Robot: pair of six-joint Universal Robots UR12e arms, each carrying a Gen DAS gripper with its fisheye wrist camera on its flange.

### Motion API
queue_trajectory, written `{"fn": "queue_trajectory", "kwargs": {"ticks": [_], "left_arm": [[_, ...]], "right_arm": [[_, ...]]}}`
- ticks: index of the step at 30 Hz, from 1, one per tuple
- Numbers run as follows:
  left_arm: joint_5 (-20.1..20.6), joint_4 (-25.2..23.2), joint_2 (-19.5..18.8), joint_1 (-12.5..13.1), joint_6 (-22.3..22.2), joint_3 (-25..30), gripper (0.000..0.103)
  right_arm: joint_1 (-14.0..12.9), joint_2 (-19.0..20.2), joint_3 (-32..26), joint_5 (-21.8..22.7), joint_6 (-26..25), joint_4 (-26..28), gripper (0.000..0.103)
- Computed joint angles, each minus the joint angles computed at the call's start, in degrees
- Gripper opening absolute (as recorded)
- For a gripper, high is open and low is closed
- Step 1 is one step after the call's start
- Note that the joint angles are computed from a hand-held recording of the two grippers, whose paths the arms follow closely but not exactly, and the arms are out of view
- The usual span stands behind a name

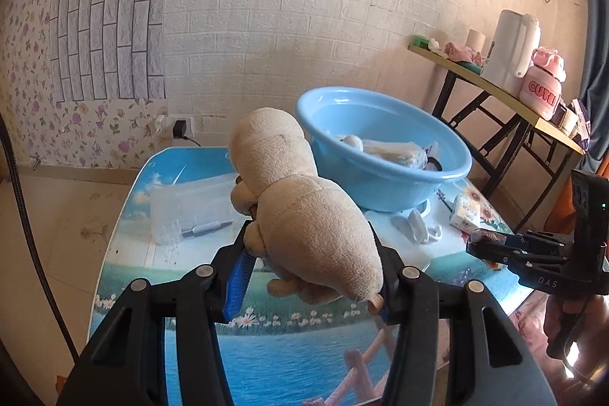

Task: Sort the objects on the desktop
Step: 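Carry the plush toy into the basin with the left tool while the right drops the snack packet in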

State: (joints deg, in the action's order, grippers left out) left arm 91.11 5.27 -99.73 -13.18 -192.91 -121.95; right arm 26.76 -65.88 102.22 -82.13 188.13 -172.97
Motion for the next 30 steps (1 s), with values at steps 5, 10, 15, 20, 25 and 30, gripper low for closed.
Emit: {"fn": "queue_trajectory", "kwargs": {"ticks": [5,10,15,20,25,30], "left_arm": [[-1.73,-0.21,-1.86,-0.78,1.67,3.19,0.051],[-3.06,-1.19,-4.0,-1.54,3.92,6.84,0.051],[-2.76,-2.68,-5.8,-1.87,5.43,10.02,0.051],[-0.1,-4.26,-8.22,-2.57,6.82,13.16,0.052],[-0.93,-6.47,-10.34,-2.65,6.4,15.91,0.054],[0.03,-7.38,-11.75,-3.47,7.34,17.75,0.062]], "right_arm": [[-0.75,-0.13,-0.99,2.63,0.32,-4.44,0.029],[-1.02,2.02,-4.79,3.07,-0.55,-7.28,0.029],[-1.09,4.77,-8.91,2.15,-1.01,-10.78,0.032],[-1.66,6.78,-11.93,2.11,-0.76,-8.83,0.055],[-2.79,7.0,-11.19,3.45,1.43,-8.9,0.058],[-3.63,6.18,-9.07,2.47,3.52,-8.52,0.058]]}}
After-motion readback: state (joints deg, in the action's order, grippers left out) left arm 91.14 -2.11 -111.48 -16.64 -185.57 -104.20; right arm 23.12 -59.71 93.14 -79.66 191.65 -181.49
